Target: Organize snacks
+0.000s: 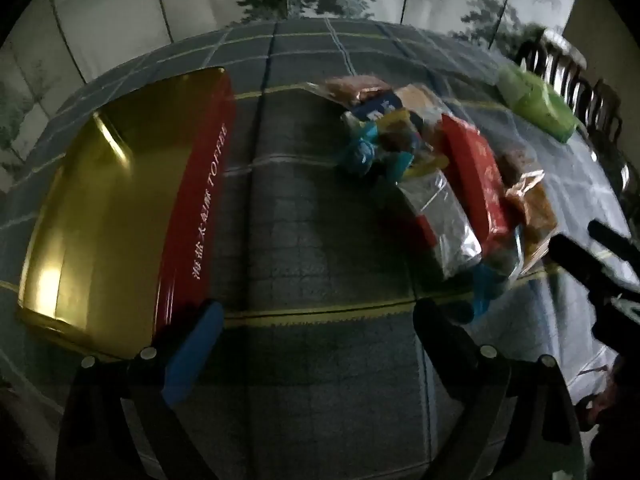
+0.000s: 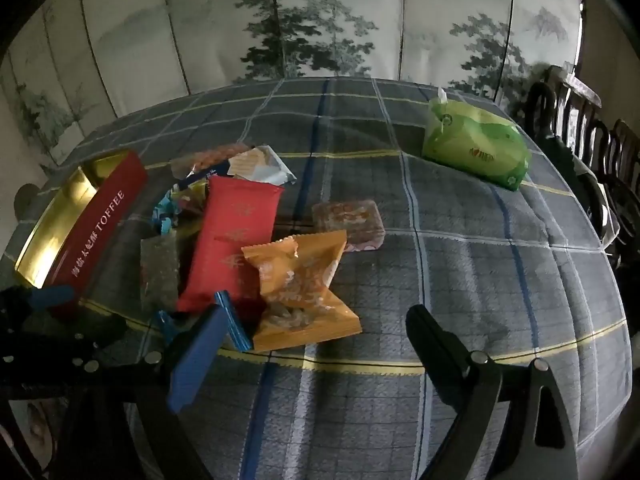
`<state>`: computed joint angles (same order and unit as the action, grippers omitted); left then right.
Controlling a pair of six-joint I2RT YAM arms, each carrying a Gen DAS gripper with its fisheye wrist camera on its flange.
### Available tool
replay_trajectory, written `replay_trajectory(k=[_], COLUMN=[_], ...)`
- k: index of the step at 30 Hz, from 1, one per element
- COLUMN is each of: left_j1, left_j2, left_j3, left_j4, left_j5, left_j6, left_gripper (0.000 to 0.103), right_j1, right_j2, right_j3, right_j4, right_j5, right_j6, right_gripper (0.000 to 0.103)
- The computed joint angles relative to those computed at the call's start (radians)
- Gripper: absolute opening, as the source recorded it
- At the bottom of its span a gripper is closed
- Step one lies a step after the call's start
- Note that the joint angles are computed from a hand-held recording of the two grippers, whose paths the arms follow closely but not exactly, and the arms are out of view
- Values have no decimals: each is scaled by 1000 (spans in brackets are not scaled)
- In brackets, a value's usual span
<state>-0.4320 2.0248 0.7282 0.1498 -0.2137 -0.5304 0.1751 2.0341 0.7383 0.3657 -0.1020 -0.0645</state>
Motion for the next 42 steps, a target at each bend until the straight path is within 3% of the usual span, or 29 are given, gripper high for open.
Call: replay_trajectory(k=[3,5,7,22,29,42], left_j1=[34,39,24,3,-28,-31], left_j2=[-30,-37,-41,-52,-45,-10], left_j3=[-87,-71,-57,-22,23,84], left_j4=[157,116,79,-21,-84,-129], left_j5=[94,102,52,9,-58,-54], left_j6=[9,4,-1,-11,18,30], left_gripper=[94,93,92,91,90,90], right_j1=[1,4,7,45,45,7], right_j2=[-4,-8,-10,-35,-37,-20], right_j3=[-6,-16,-18,-42,-48,-35], right_j4=[4,14,16,27,30,23], right_j5=[3,5,4,31,27,4], right_j6=[-8,-9,-10,-22,-13,-13], right_gripper=[93,93,93,93,93,93])
